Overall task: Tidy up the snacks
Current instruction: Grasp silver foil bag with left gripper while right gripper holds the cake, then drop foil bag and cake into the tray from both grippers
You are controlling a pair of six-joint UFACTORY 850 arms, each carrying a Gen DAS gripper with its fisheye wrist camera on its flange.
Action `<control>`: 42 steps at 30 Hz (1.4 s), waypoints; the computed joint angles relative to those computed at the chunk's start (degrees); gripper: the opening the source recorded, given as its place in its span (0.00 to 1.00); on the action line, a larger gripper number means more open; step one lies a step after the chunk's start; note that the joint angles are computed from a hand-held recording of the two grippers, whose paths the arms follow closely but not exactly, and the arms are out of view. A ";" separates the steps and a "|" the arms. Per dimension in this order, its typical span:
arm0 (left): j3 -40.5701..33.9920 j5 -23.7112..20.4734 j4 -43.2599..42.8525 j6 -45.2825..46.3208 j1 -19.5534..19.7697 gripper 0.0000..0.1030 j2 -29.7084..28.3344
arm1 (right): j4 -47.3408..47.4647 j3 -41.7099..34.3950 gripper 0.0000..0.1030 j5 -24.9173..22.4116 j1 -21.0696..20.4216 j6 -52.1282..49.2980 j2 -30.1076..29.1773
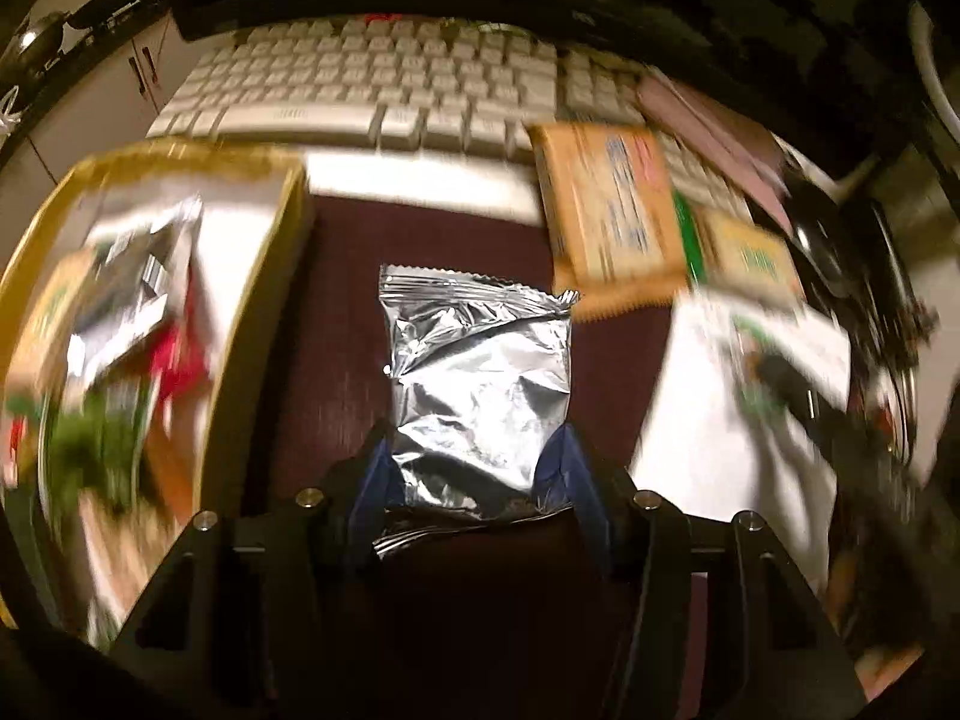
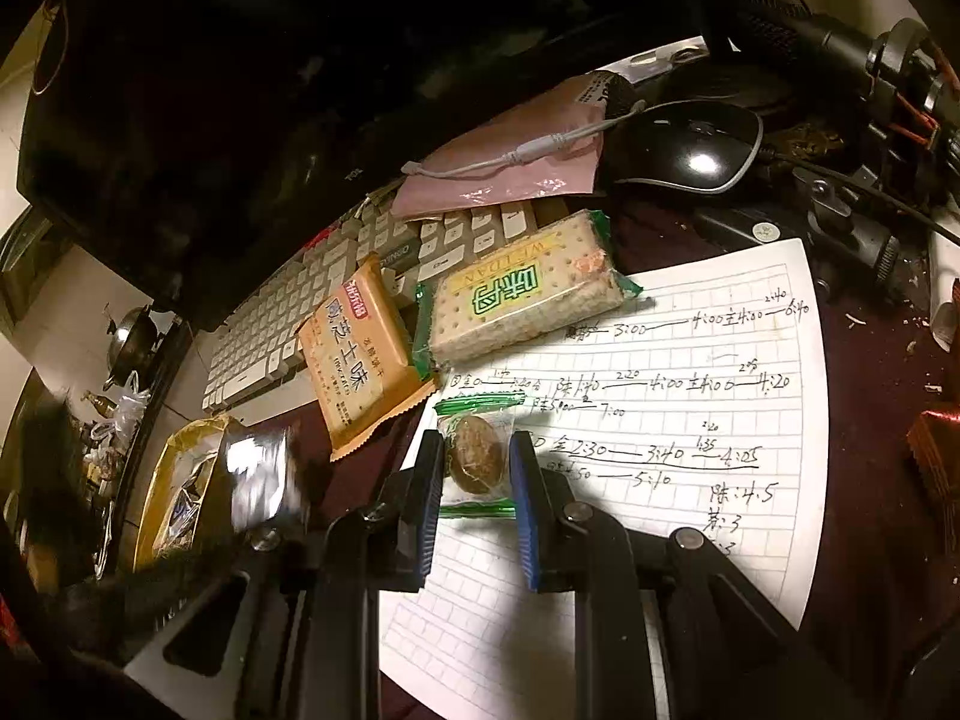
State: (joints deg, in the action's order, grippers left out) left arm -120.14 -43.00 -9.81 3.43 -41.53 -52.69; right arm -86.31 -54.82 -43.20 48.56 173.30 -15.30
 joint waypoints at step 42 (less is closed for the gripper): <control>27.14 12.58 -16.53 13.07 13.39 0.55 19.62 | 5.26 -36.45 0.20 20.47 -4.42 -35.29 -20.65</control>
State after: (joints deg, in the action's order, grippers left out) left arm -93.00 -30.42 -26.33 16.50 -28.14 -33.07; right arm -81.05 -91.26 -22.73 44.14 138.00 -35.95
